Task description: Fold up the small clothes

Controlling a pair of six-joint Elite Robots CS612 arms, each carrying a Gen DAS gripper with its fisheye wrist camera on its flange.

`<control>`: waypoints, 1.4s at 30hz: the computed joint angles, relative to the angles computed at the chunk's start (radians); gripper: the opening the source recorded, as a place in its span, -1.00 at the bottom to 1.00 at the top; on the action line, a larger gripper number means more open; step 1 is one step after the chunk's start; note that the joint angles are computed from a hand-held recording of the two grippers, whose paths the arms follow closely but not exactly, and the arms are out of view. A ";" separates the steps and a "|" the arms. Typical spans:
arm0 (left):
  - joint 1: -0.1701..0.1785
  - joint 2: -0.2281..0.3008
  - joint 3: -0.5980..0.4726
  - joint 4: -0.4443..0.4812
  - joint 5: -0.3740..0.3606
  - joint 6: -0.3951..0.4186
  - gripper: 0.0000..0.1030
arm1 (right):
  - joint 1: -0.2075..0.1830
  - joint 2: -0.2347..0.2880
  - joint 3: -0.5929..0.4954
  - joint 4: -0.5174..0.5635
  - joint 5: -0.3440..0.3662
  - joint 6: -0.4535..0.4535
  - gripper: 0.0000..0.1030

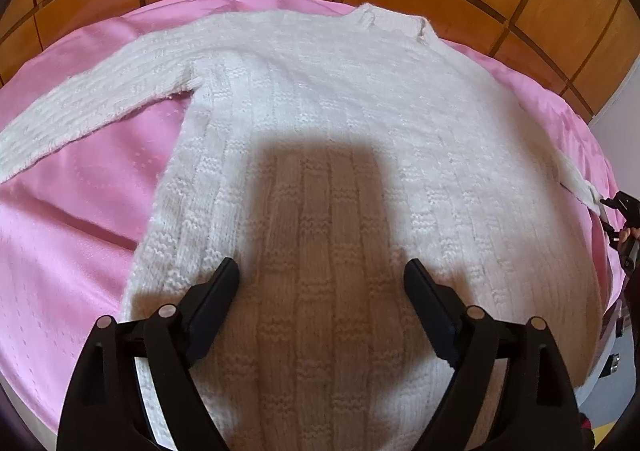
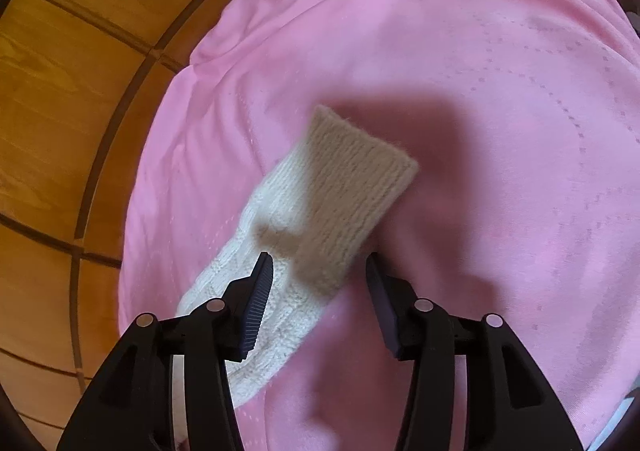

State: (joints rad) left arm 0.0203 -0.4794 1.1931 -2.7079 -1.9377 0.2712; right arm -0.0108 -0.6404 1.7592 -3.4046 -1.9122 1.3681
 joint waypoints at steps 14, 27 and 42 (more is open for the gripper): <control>0.000 0.015 -0.022 -0.122 0.051 -0.043 0.79 | 0.112 -0.020 -0.080 0.139 -0.124 -0.231 0.17; 0.042 0.021 -0.033 -0.157 0.076 -0.155 0.71 | 0.202 0.134 -0.389 0.321 0.368 -0.646 0.00; 0.118 0.007 0.010 -0.015 -0.091 -0.120 -0.31 | 0.228 0.098 -0.266 0.220 0.442 -0.646 -0.20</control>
State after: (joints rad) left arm 0.1379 -0.4724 1.2028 -2.7228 -2.0286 0.1508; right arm 0.2176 -0.5420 1.4928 -3.1841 -1.4704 0.7224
